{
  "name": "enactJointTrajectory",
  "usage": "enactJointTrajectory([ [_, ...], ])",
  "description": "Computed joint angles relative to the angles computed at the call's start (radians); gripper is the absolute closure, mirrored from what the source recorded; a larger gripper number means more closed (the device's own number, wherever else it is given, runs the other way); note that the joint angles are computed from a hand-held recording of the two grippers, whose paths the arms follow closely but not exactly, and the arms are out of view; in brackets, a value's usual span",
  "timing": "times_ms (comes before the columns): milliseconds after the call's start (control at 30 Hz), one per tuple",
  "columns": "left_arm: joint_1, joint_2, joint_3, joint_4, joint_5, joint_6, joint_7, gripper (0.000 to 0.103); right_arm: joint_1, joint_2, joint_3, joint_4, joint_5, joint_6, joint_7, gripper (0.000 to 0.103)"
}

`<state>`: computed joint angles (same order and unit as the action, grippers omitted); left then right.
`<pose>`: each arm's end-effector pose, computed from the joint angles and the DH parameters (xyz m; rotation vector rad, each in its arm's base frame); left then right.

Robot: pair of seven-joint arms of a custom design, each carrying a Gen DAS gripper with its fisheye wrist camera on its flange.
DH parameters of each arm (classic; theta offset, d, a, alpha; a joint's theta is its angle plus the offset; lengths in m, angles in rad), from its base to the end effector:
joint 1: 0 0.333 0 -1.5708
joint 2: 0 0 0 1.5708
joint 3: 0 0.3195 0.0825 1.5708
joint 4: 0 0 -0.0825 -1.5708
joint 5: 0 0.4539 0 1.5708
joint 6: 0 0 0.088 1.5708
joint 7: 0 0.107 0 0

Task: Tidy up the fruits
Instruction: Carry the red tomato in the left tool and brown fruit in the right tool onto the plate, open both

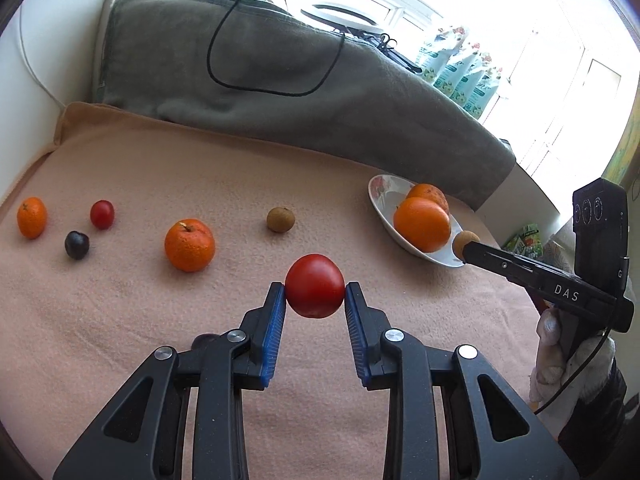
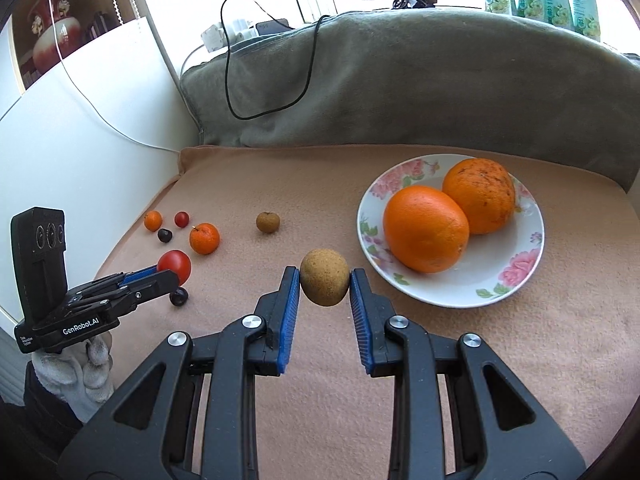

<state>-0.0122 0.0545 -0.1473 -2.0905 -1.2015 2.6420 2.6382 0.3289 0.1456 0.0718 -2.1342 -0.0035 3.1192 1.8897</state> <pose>0.6408 -0.0778 0.4044 -1.6469 2.1590 -1.3051 0.6123 0.2584 0.3985 -1.7190 1.5870 -0.4222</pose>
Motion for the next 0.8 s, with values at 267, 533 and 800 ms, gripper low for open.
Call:
enactJointTrajectory([
  [267,-0.012,0.079,-0.037,0.106,0.031,-0.012,-0.006,0.074,0.029,-0.047,-0.104,-0.067,-0.152,0.019,0.182,0.076],
  [533,-0.012,0.159,-0.080,0.207,0.095,-0.006,-0.038,0.074,-0.005,-0.046,-0.097,-0.082,-0.201,0.028,0.243,0.076],
  [800,-0.010,0.252,-0.127,0.325,0.208,0.012,-0.113,0.074,-0.013,-0.022,-0.097,-0.065,-0.190,0.022,0.237,0.076],
])
